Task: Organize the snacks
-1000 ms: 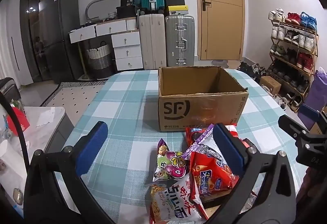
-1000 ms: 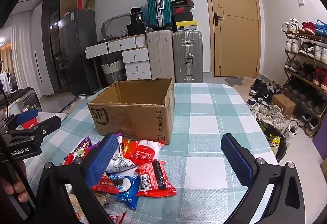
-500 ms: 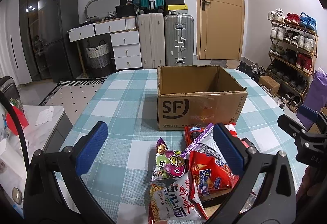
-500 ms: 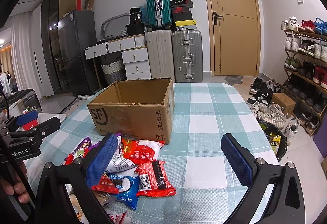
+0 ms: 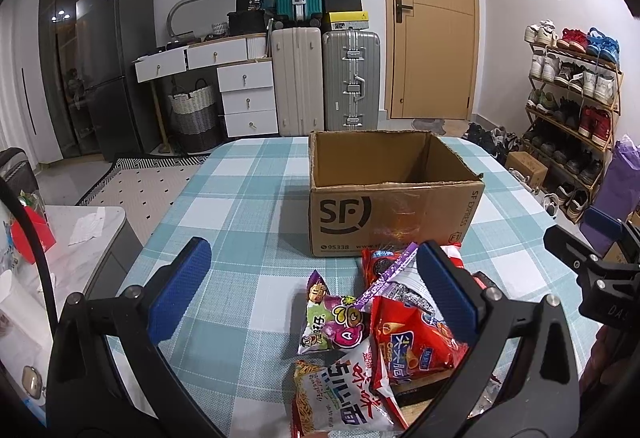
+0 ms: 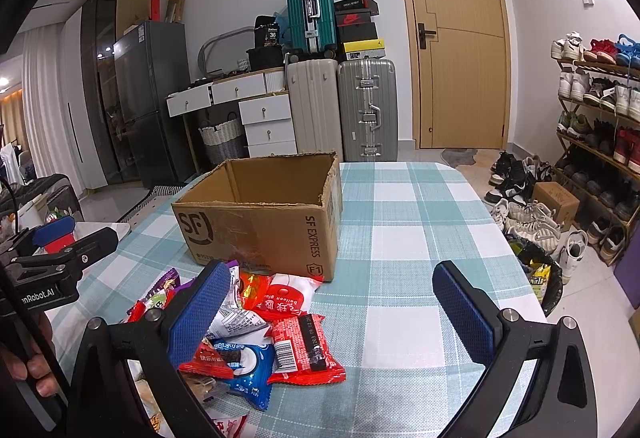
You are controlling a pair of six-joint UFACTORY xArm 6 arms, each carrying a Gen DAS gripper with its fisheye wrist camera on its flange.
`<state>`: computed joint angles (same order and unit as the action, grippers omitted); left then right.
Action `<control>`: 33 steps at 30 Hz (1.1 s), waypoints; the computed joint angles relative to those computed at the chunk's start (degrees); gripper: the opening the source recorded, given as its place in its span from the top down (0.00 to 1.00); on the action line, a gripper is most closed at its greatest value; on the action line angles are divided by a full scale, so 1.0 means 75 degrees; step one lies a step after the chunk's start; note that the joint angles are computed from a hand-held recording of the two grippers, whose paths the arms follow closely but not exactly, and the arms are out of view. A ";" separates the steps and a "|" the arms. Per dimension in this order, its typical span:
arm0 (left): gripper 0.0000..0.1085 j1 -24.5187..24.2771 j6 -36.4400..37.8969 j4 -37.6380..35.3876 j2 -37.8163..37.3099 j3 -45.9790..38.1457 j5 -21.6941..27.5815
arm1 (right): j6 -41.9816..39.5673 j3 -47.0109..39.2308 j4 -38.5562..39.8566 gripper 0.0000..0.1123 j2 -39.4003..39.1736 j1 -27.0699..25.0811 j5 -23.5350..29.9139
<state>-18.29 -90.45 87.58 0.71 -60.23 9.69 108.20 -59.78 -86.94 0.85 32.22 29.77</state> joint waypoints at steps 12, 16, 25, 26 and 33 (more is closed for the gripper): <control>0.06 0.0015 0.0024 -0.0019 0.0014 -0.0020 -0.0012 | 0.0102 -0.0018 -0.0047 0.08 0.0023 -0.0014 -0.0009; 0.06 0.0010 0.0021 -0.0018 0.0006 -0.0010 0.0001 | 0.0075 -0.0025 -0.0017 0.08 0.0012 -0.0005 0.0002; 0.06 0.0012 -0.0046 0.0038 0.0013 -0.0022 -0.0004 | 0.0051 -0.0010 0.0003 0.08 -0.0014 -0.0016 -0.0008; 0.06 0.0014 -0.0048 0.0035 0.0028 -0.0037 -0.0010 | 0.0052 -0.0007 0.0003 0.08 -0.0017 -0.0017 -0.0011; 0.06 0.0009 -0.0104 0.0097 0.0022 -0.0032 -0.0005 | 0.0061 0.0006 -0.0008 0.08 -0.0028 -0.0016 -0.0008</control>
<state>-18.22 -91.23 88.31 0.87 -60.48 9.65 108.67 -59.74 -87.00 0.64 32.10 29.71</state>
